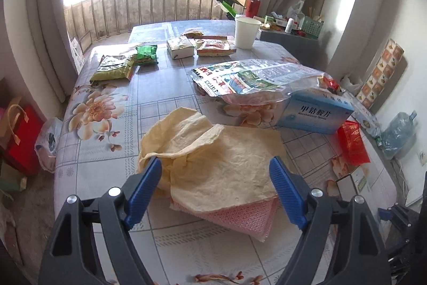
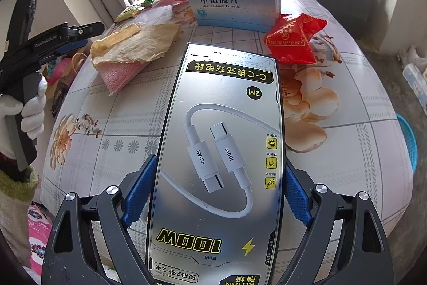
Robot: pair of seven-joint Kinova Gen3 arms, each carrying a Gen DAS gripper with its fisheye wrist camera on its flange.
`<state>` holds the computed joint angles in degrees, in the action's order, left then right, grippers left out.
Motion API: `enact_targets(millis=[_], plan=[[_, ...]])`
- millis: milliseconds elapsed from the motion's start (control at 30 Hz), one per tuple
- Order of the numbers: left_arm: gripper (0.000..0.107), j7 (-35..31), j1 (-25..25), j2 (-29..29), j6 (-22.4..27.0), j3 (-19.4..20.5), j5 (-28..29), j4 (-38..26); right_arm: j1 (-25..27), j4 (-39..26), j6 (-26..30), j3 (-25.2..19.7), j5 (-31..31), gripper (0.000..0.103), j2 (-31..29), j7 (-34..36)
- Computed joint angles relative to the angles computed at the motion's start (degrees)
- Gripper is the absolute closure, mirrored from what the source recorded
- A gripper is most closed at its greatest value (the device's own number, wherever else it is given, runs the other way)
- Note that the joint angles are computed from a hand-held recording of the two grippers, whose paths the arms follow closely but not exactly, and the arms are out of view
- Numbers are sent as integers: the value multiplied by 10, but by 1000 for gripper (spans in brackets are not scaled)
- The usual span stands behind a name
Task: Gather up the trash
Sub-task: 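Grasp the beige cloth with the left tool while the right tool holds the cable box, then lift the beige cloth off the table with the left tool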
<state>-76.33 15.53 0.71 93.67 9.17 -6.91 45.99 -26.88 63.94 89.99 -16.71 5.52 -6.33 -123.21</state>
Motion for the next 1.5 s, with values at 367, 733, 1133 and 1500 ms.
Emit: enact_targets(millis=[367,733,1133,1500], plan=[[55,7,-30,48,21,-39,52,-10,-9,19,-20,-10,27,21,-6,11],[104,50,-61,6,9,-45,69,-8,6,36,-38,-7,6,21,-22,18],[104,68,-66,-64,50,-42,161,-166,17,37,-41,-11,1,21,-25,10],[104,139,16,-171,-30,-200,343,-4,31,24,-37,13,-44,21,-22,17]])
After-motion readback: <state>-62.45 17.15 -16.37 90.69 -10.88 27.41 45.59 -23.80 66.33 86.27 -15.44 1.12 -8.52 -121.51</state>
